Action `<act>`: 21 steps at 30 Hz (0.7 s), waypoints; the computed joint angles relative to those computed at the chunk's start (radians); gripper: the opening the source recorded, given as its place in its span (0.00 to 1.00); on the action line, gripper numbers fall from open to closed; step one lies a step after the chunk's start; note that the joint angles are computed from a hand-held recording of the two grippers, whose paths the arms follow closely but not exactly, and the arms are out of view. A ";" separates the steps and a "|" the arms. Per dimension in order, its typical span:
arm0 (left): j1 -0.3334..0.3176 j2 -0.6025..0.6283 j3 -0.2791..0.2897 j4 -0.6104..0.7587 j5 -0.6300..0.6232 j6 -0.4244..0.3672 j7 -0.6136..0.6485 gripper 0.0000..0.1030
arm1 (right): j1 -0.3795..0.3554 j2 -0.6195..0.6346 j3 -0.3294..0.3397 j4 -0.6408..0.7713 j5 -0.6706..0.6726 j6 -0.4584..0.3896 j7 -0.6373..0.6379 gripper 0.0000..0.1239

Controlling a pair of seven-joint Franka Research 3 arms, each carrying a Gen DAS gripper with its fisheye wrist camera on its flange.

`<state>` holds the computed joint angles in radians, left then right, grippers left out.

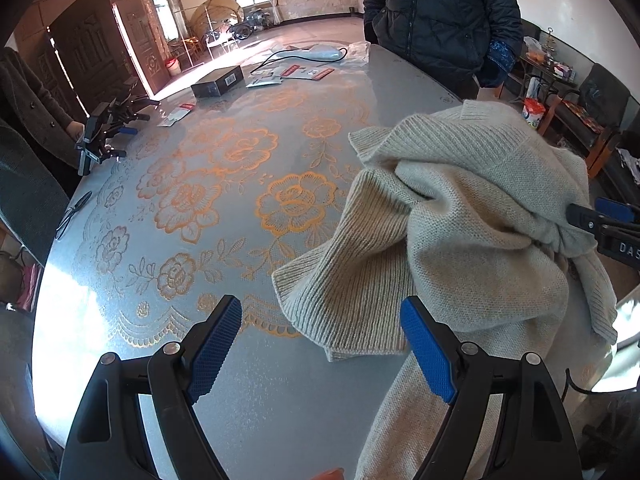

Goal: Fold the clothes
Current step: 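Grasp the cream sweater with the right gripper and lift it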

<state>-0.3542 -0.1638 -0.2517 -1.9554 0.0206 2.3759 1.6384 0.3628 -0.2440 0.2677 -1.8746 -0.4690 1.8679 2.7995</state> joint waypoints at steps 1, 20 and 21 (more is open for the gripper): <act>0.002 0.000 0.000 -0.001 0.004 -0.003 -0.004 0.81 | 0.000 -0.019 -0.027 -0.039 0.040 0.073 -0.018 0.45; 0.056 -0.002 0.029 0.029 0.027 0.007 -0.078 0.81 | -0.177 -0.090 0.000 -0.032 0.244 0.571 -0.003 0.13; 0.058 -0.003 0.034 0.029 0.019 0.009 -0.068 0.81 | -0.177 -0.068 0.002 0.001 0.236 0.572 -0.001 0.13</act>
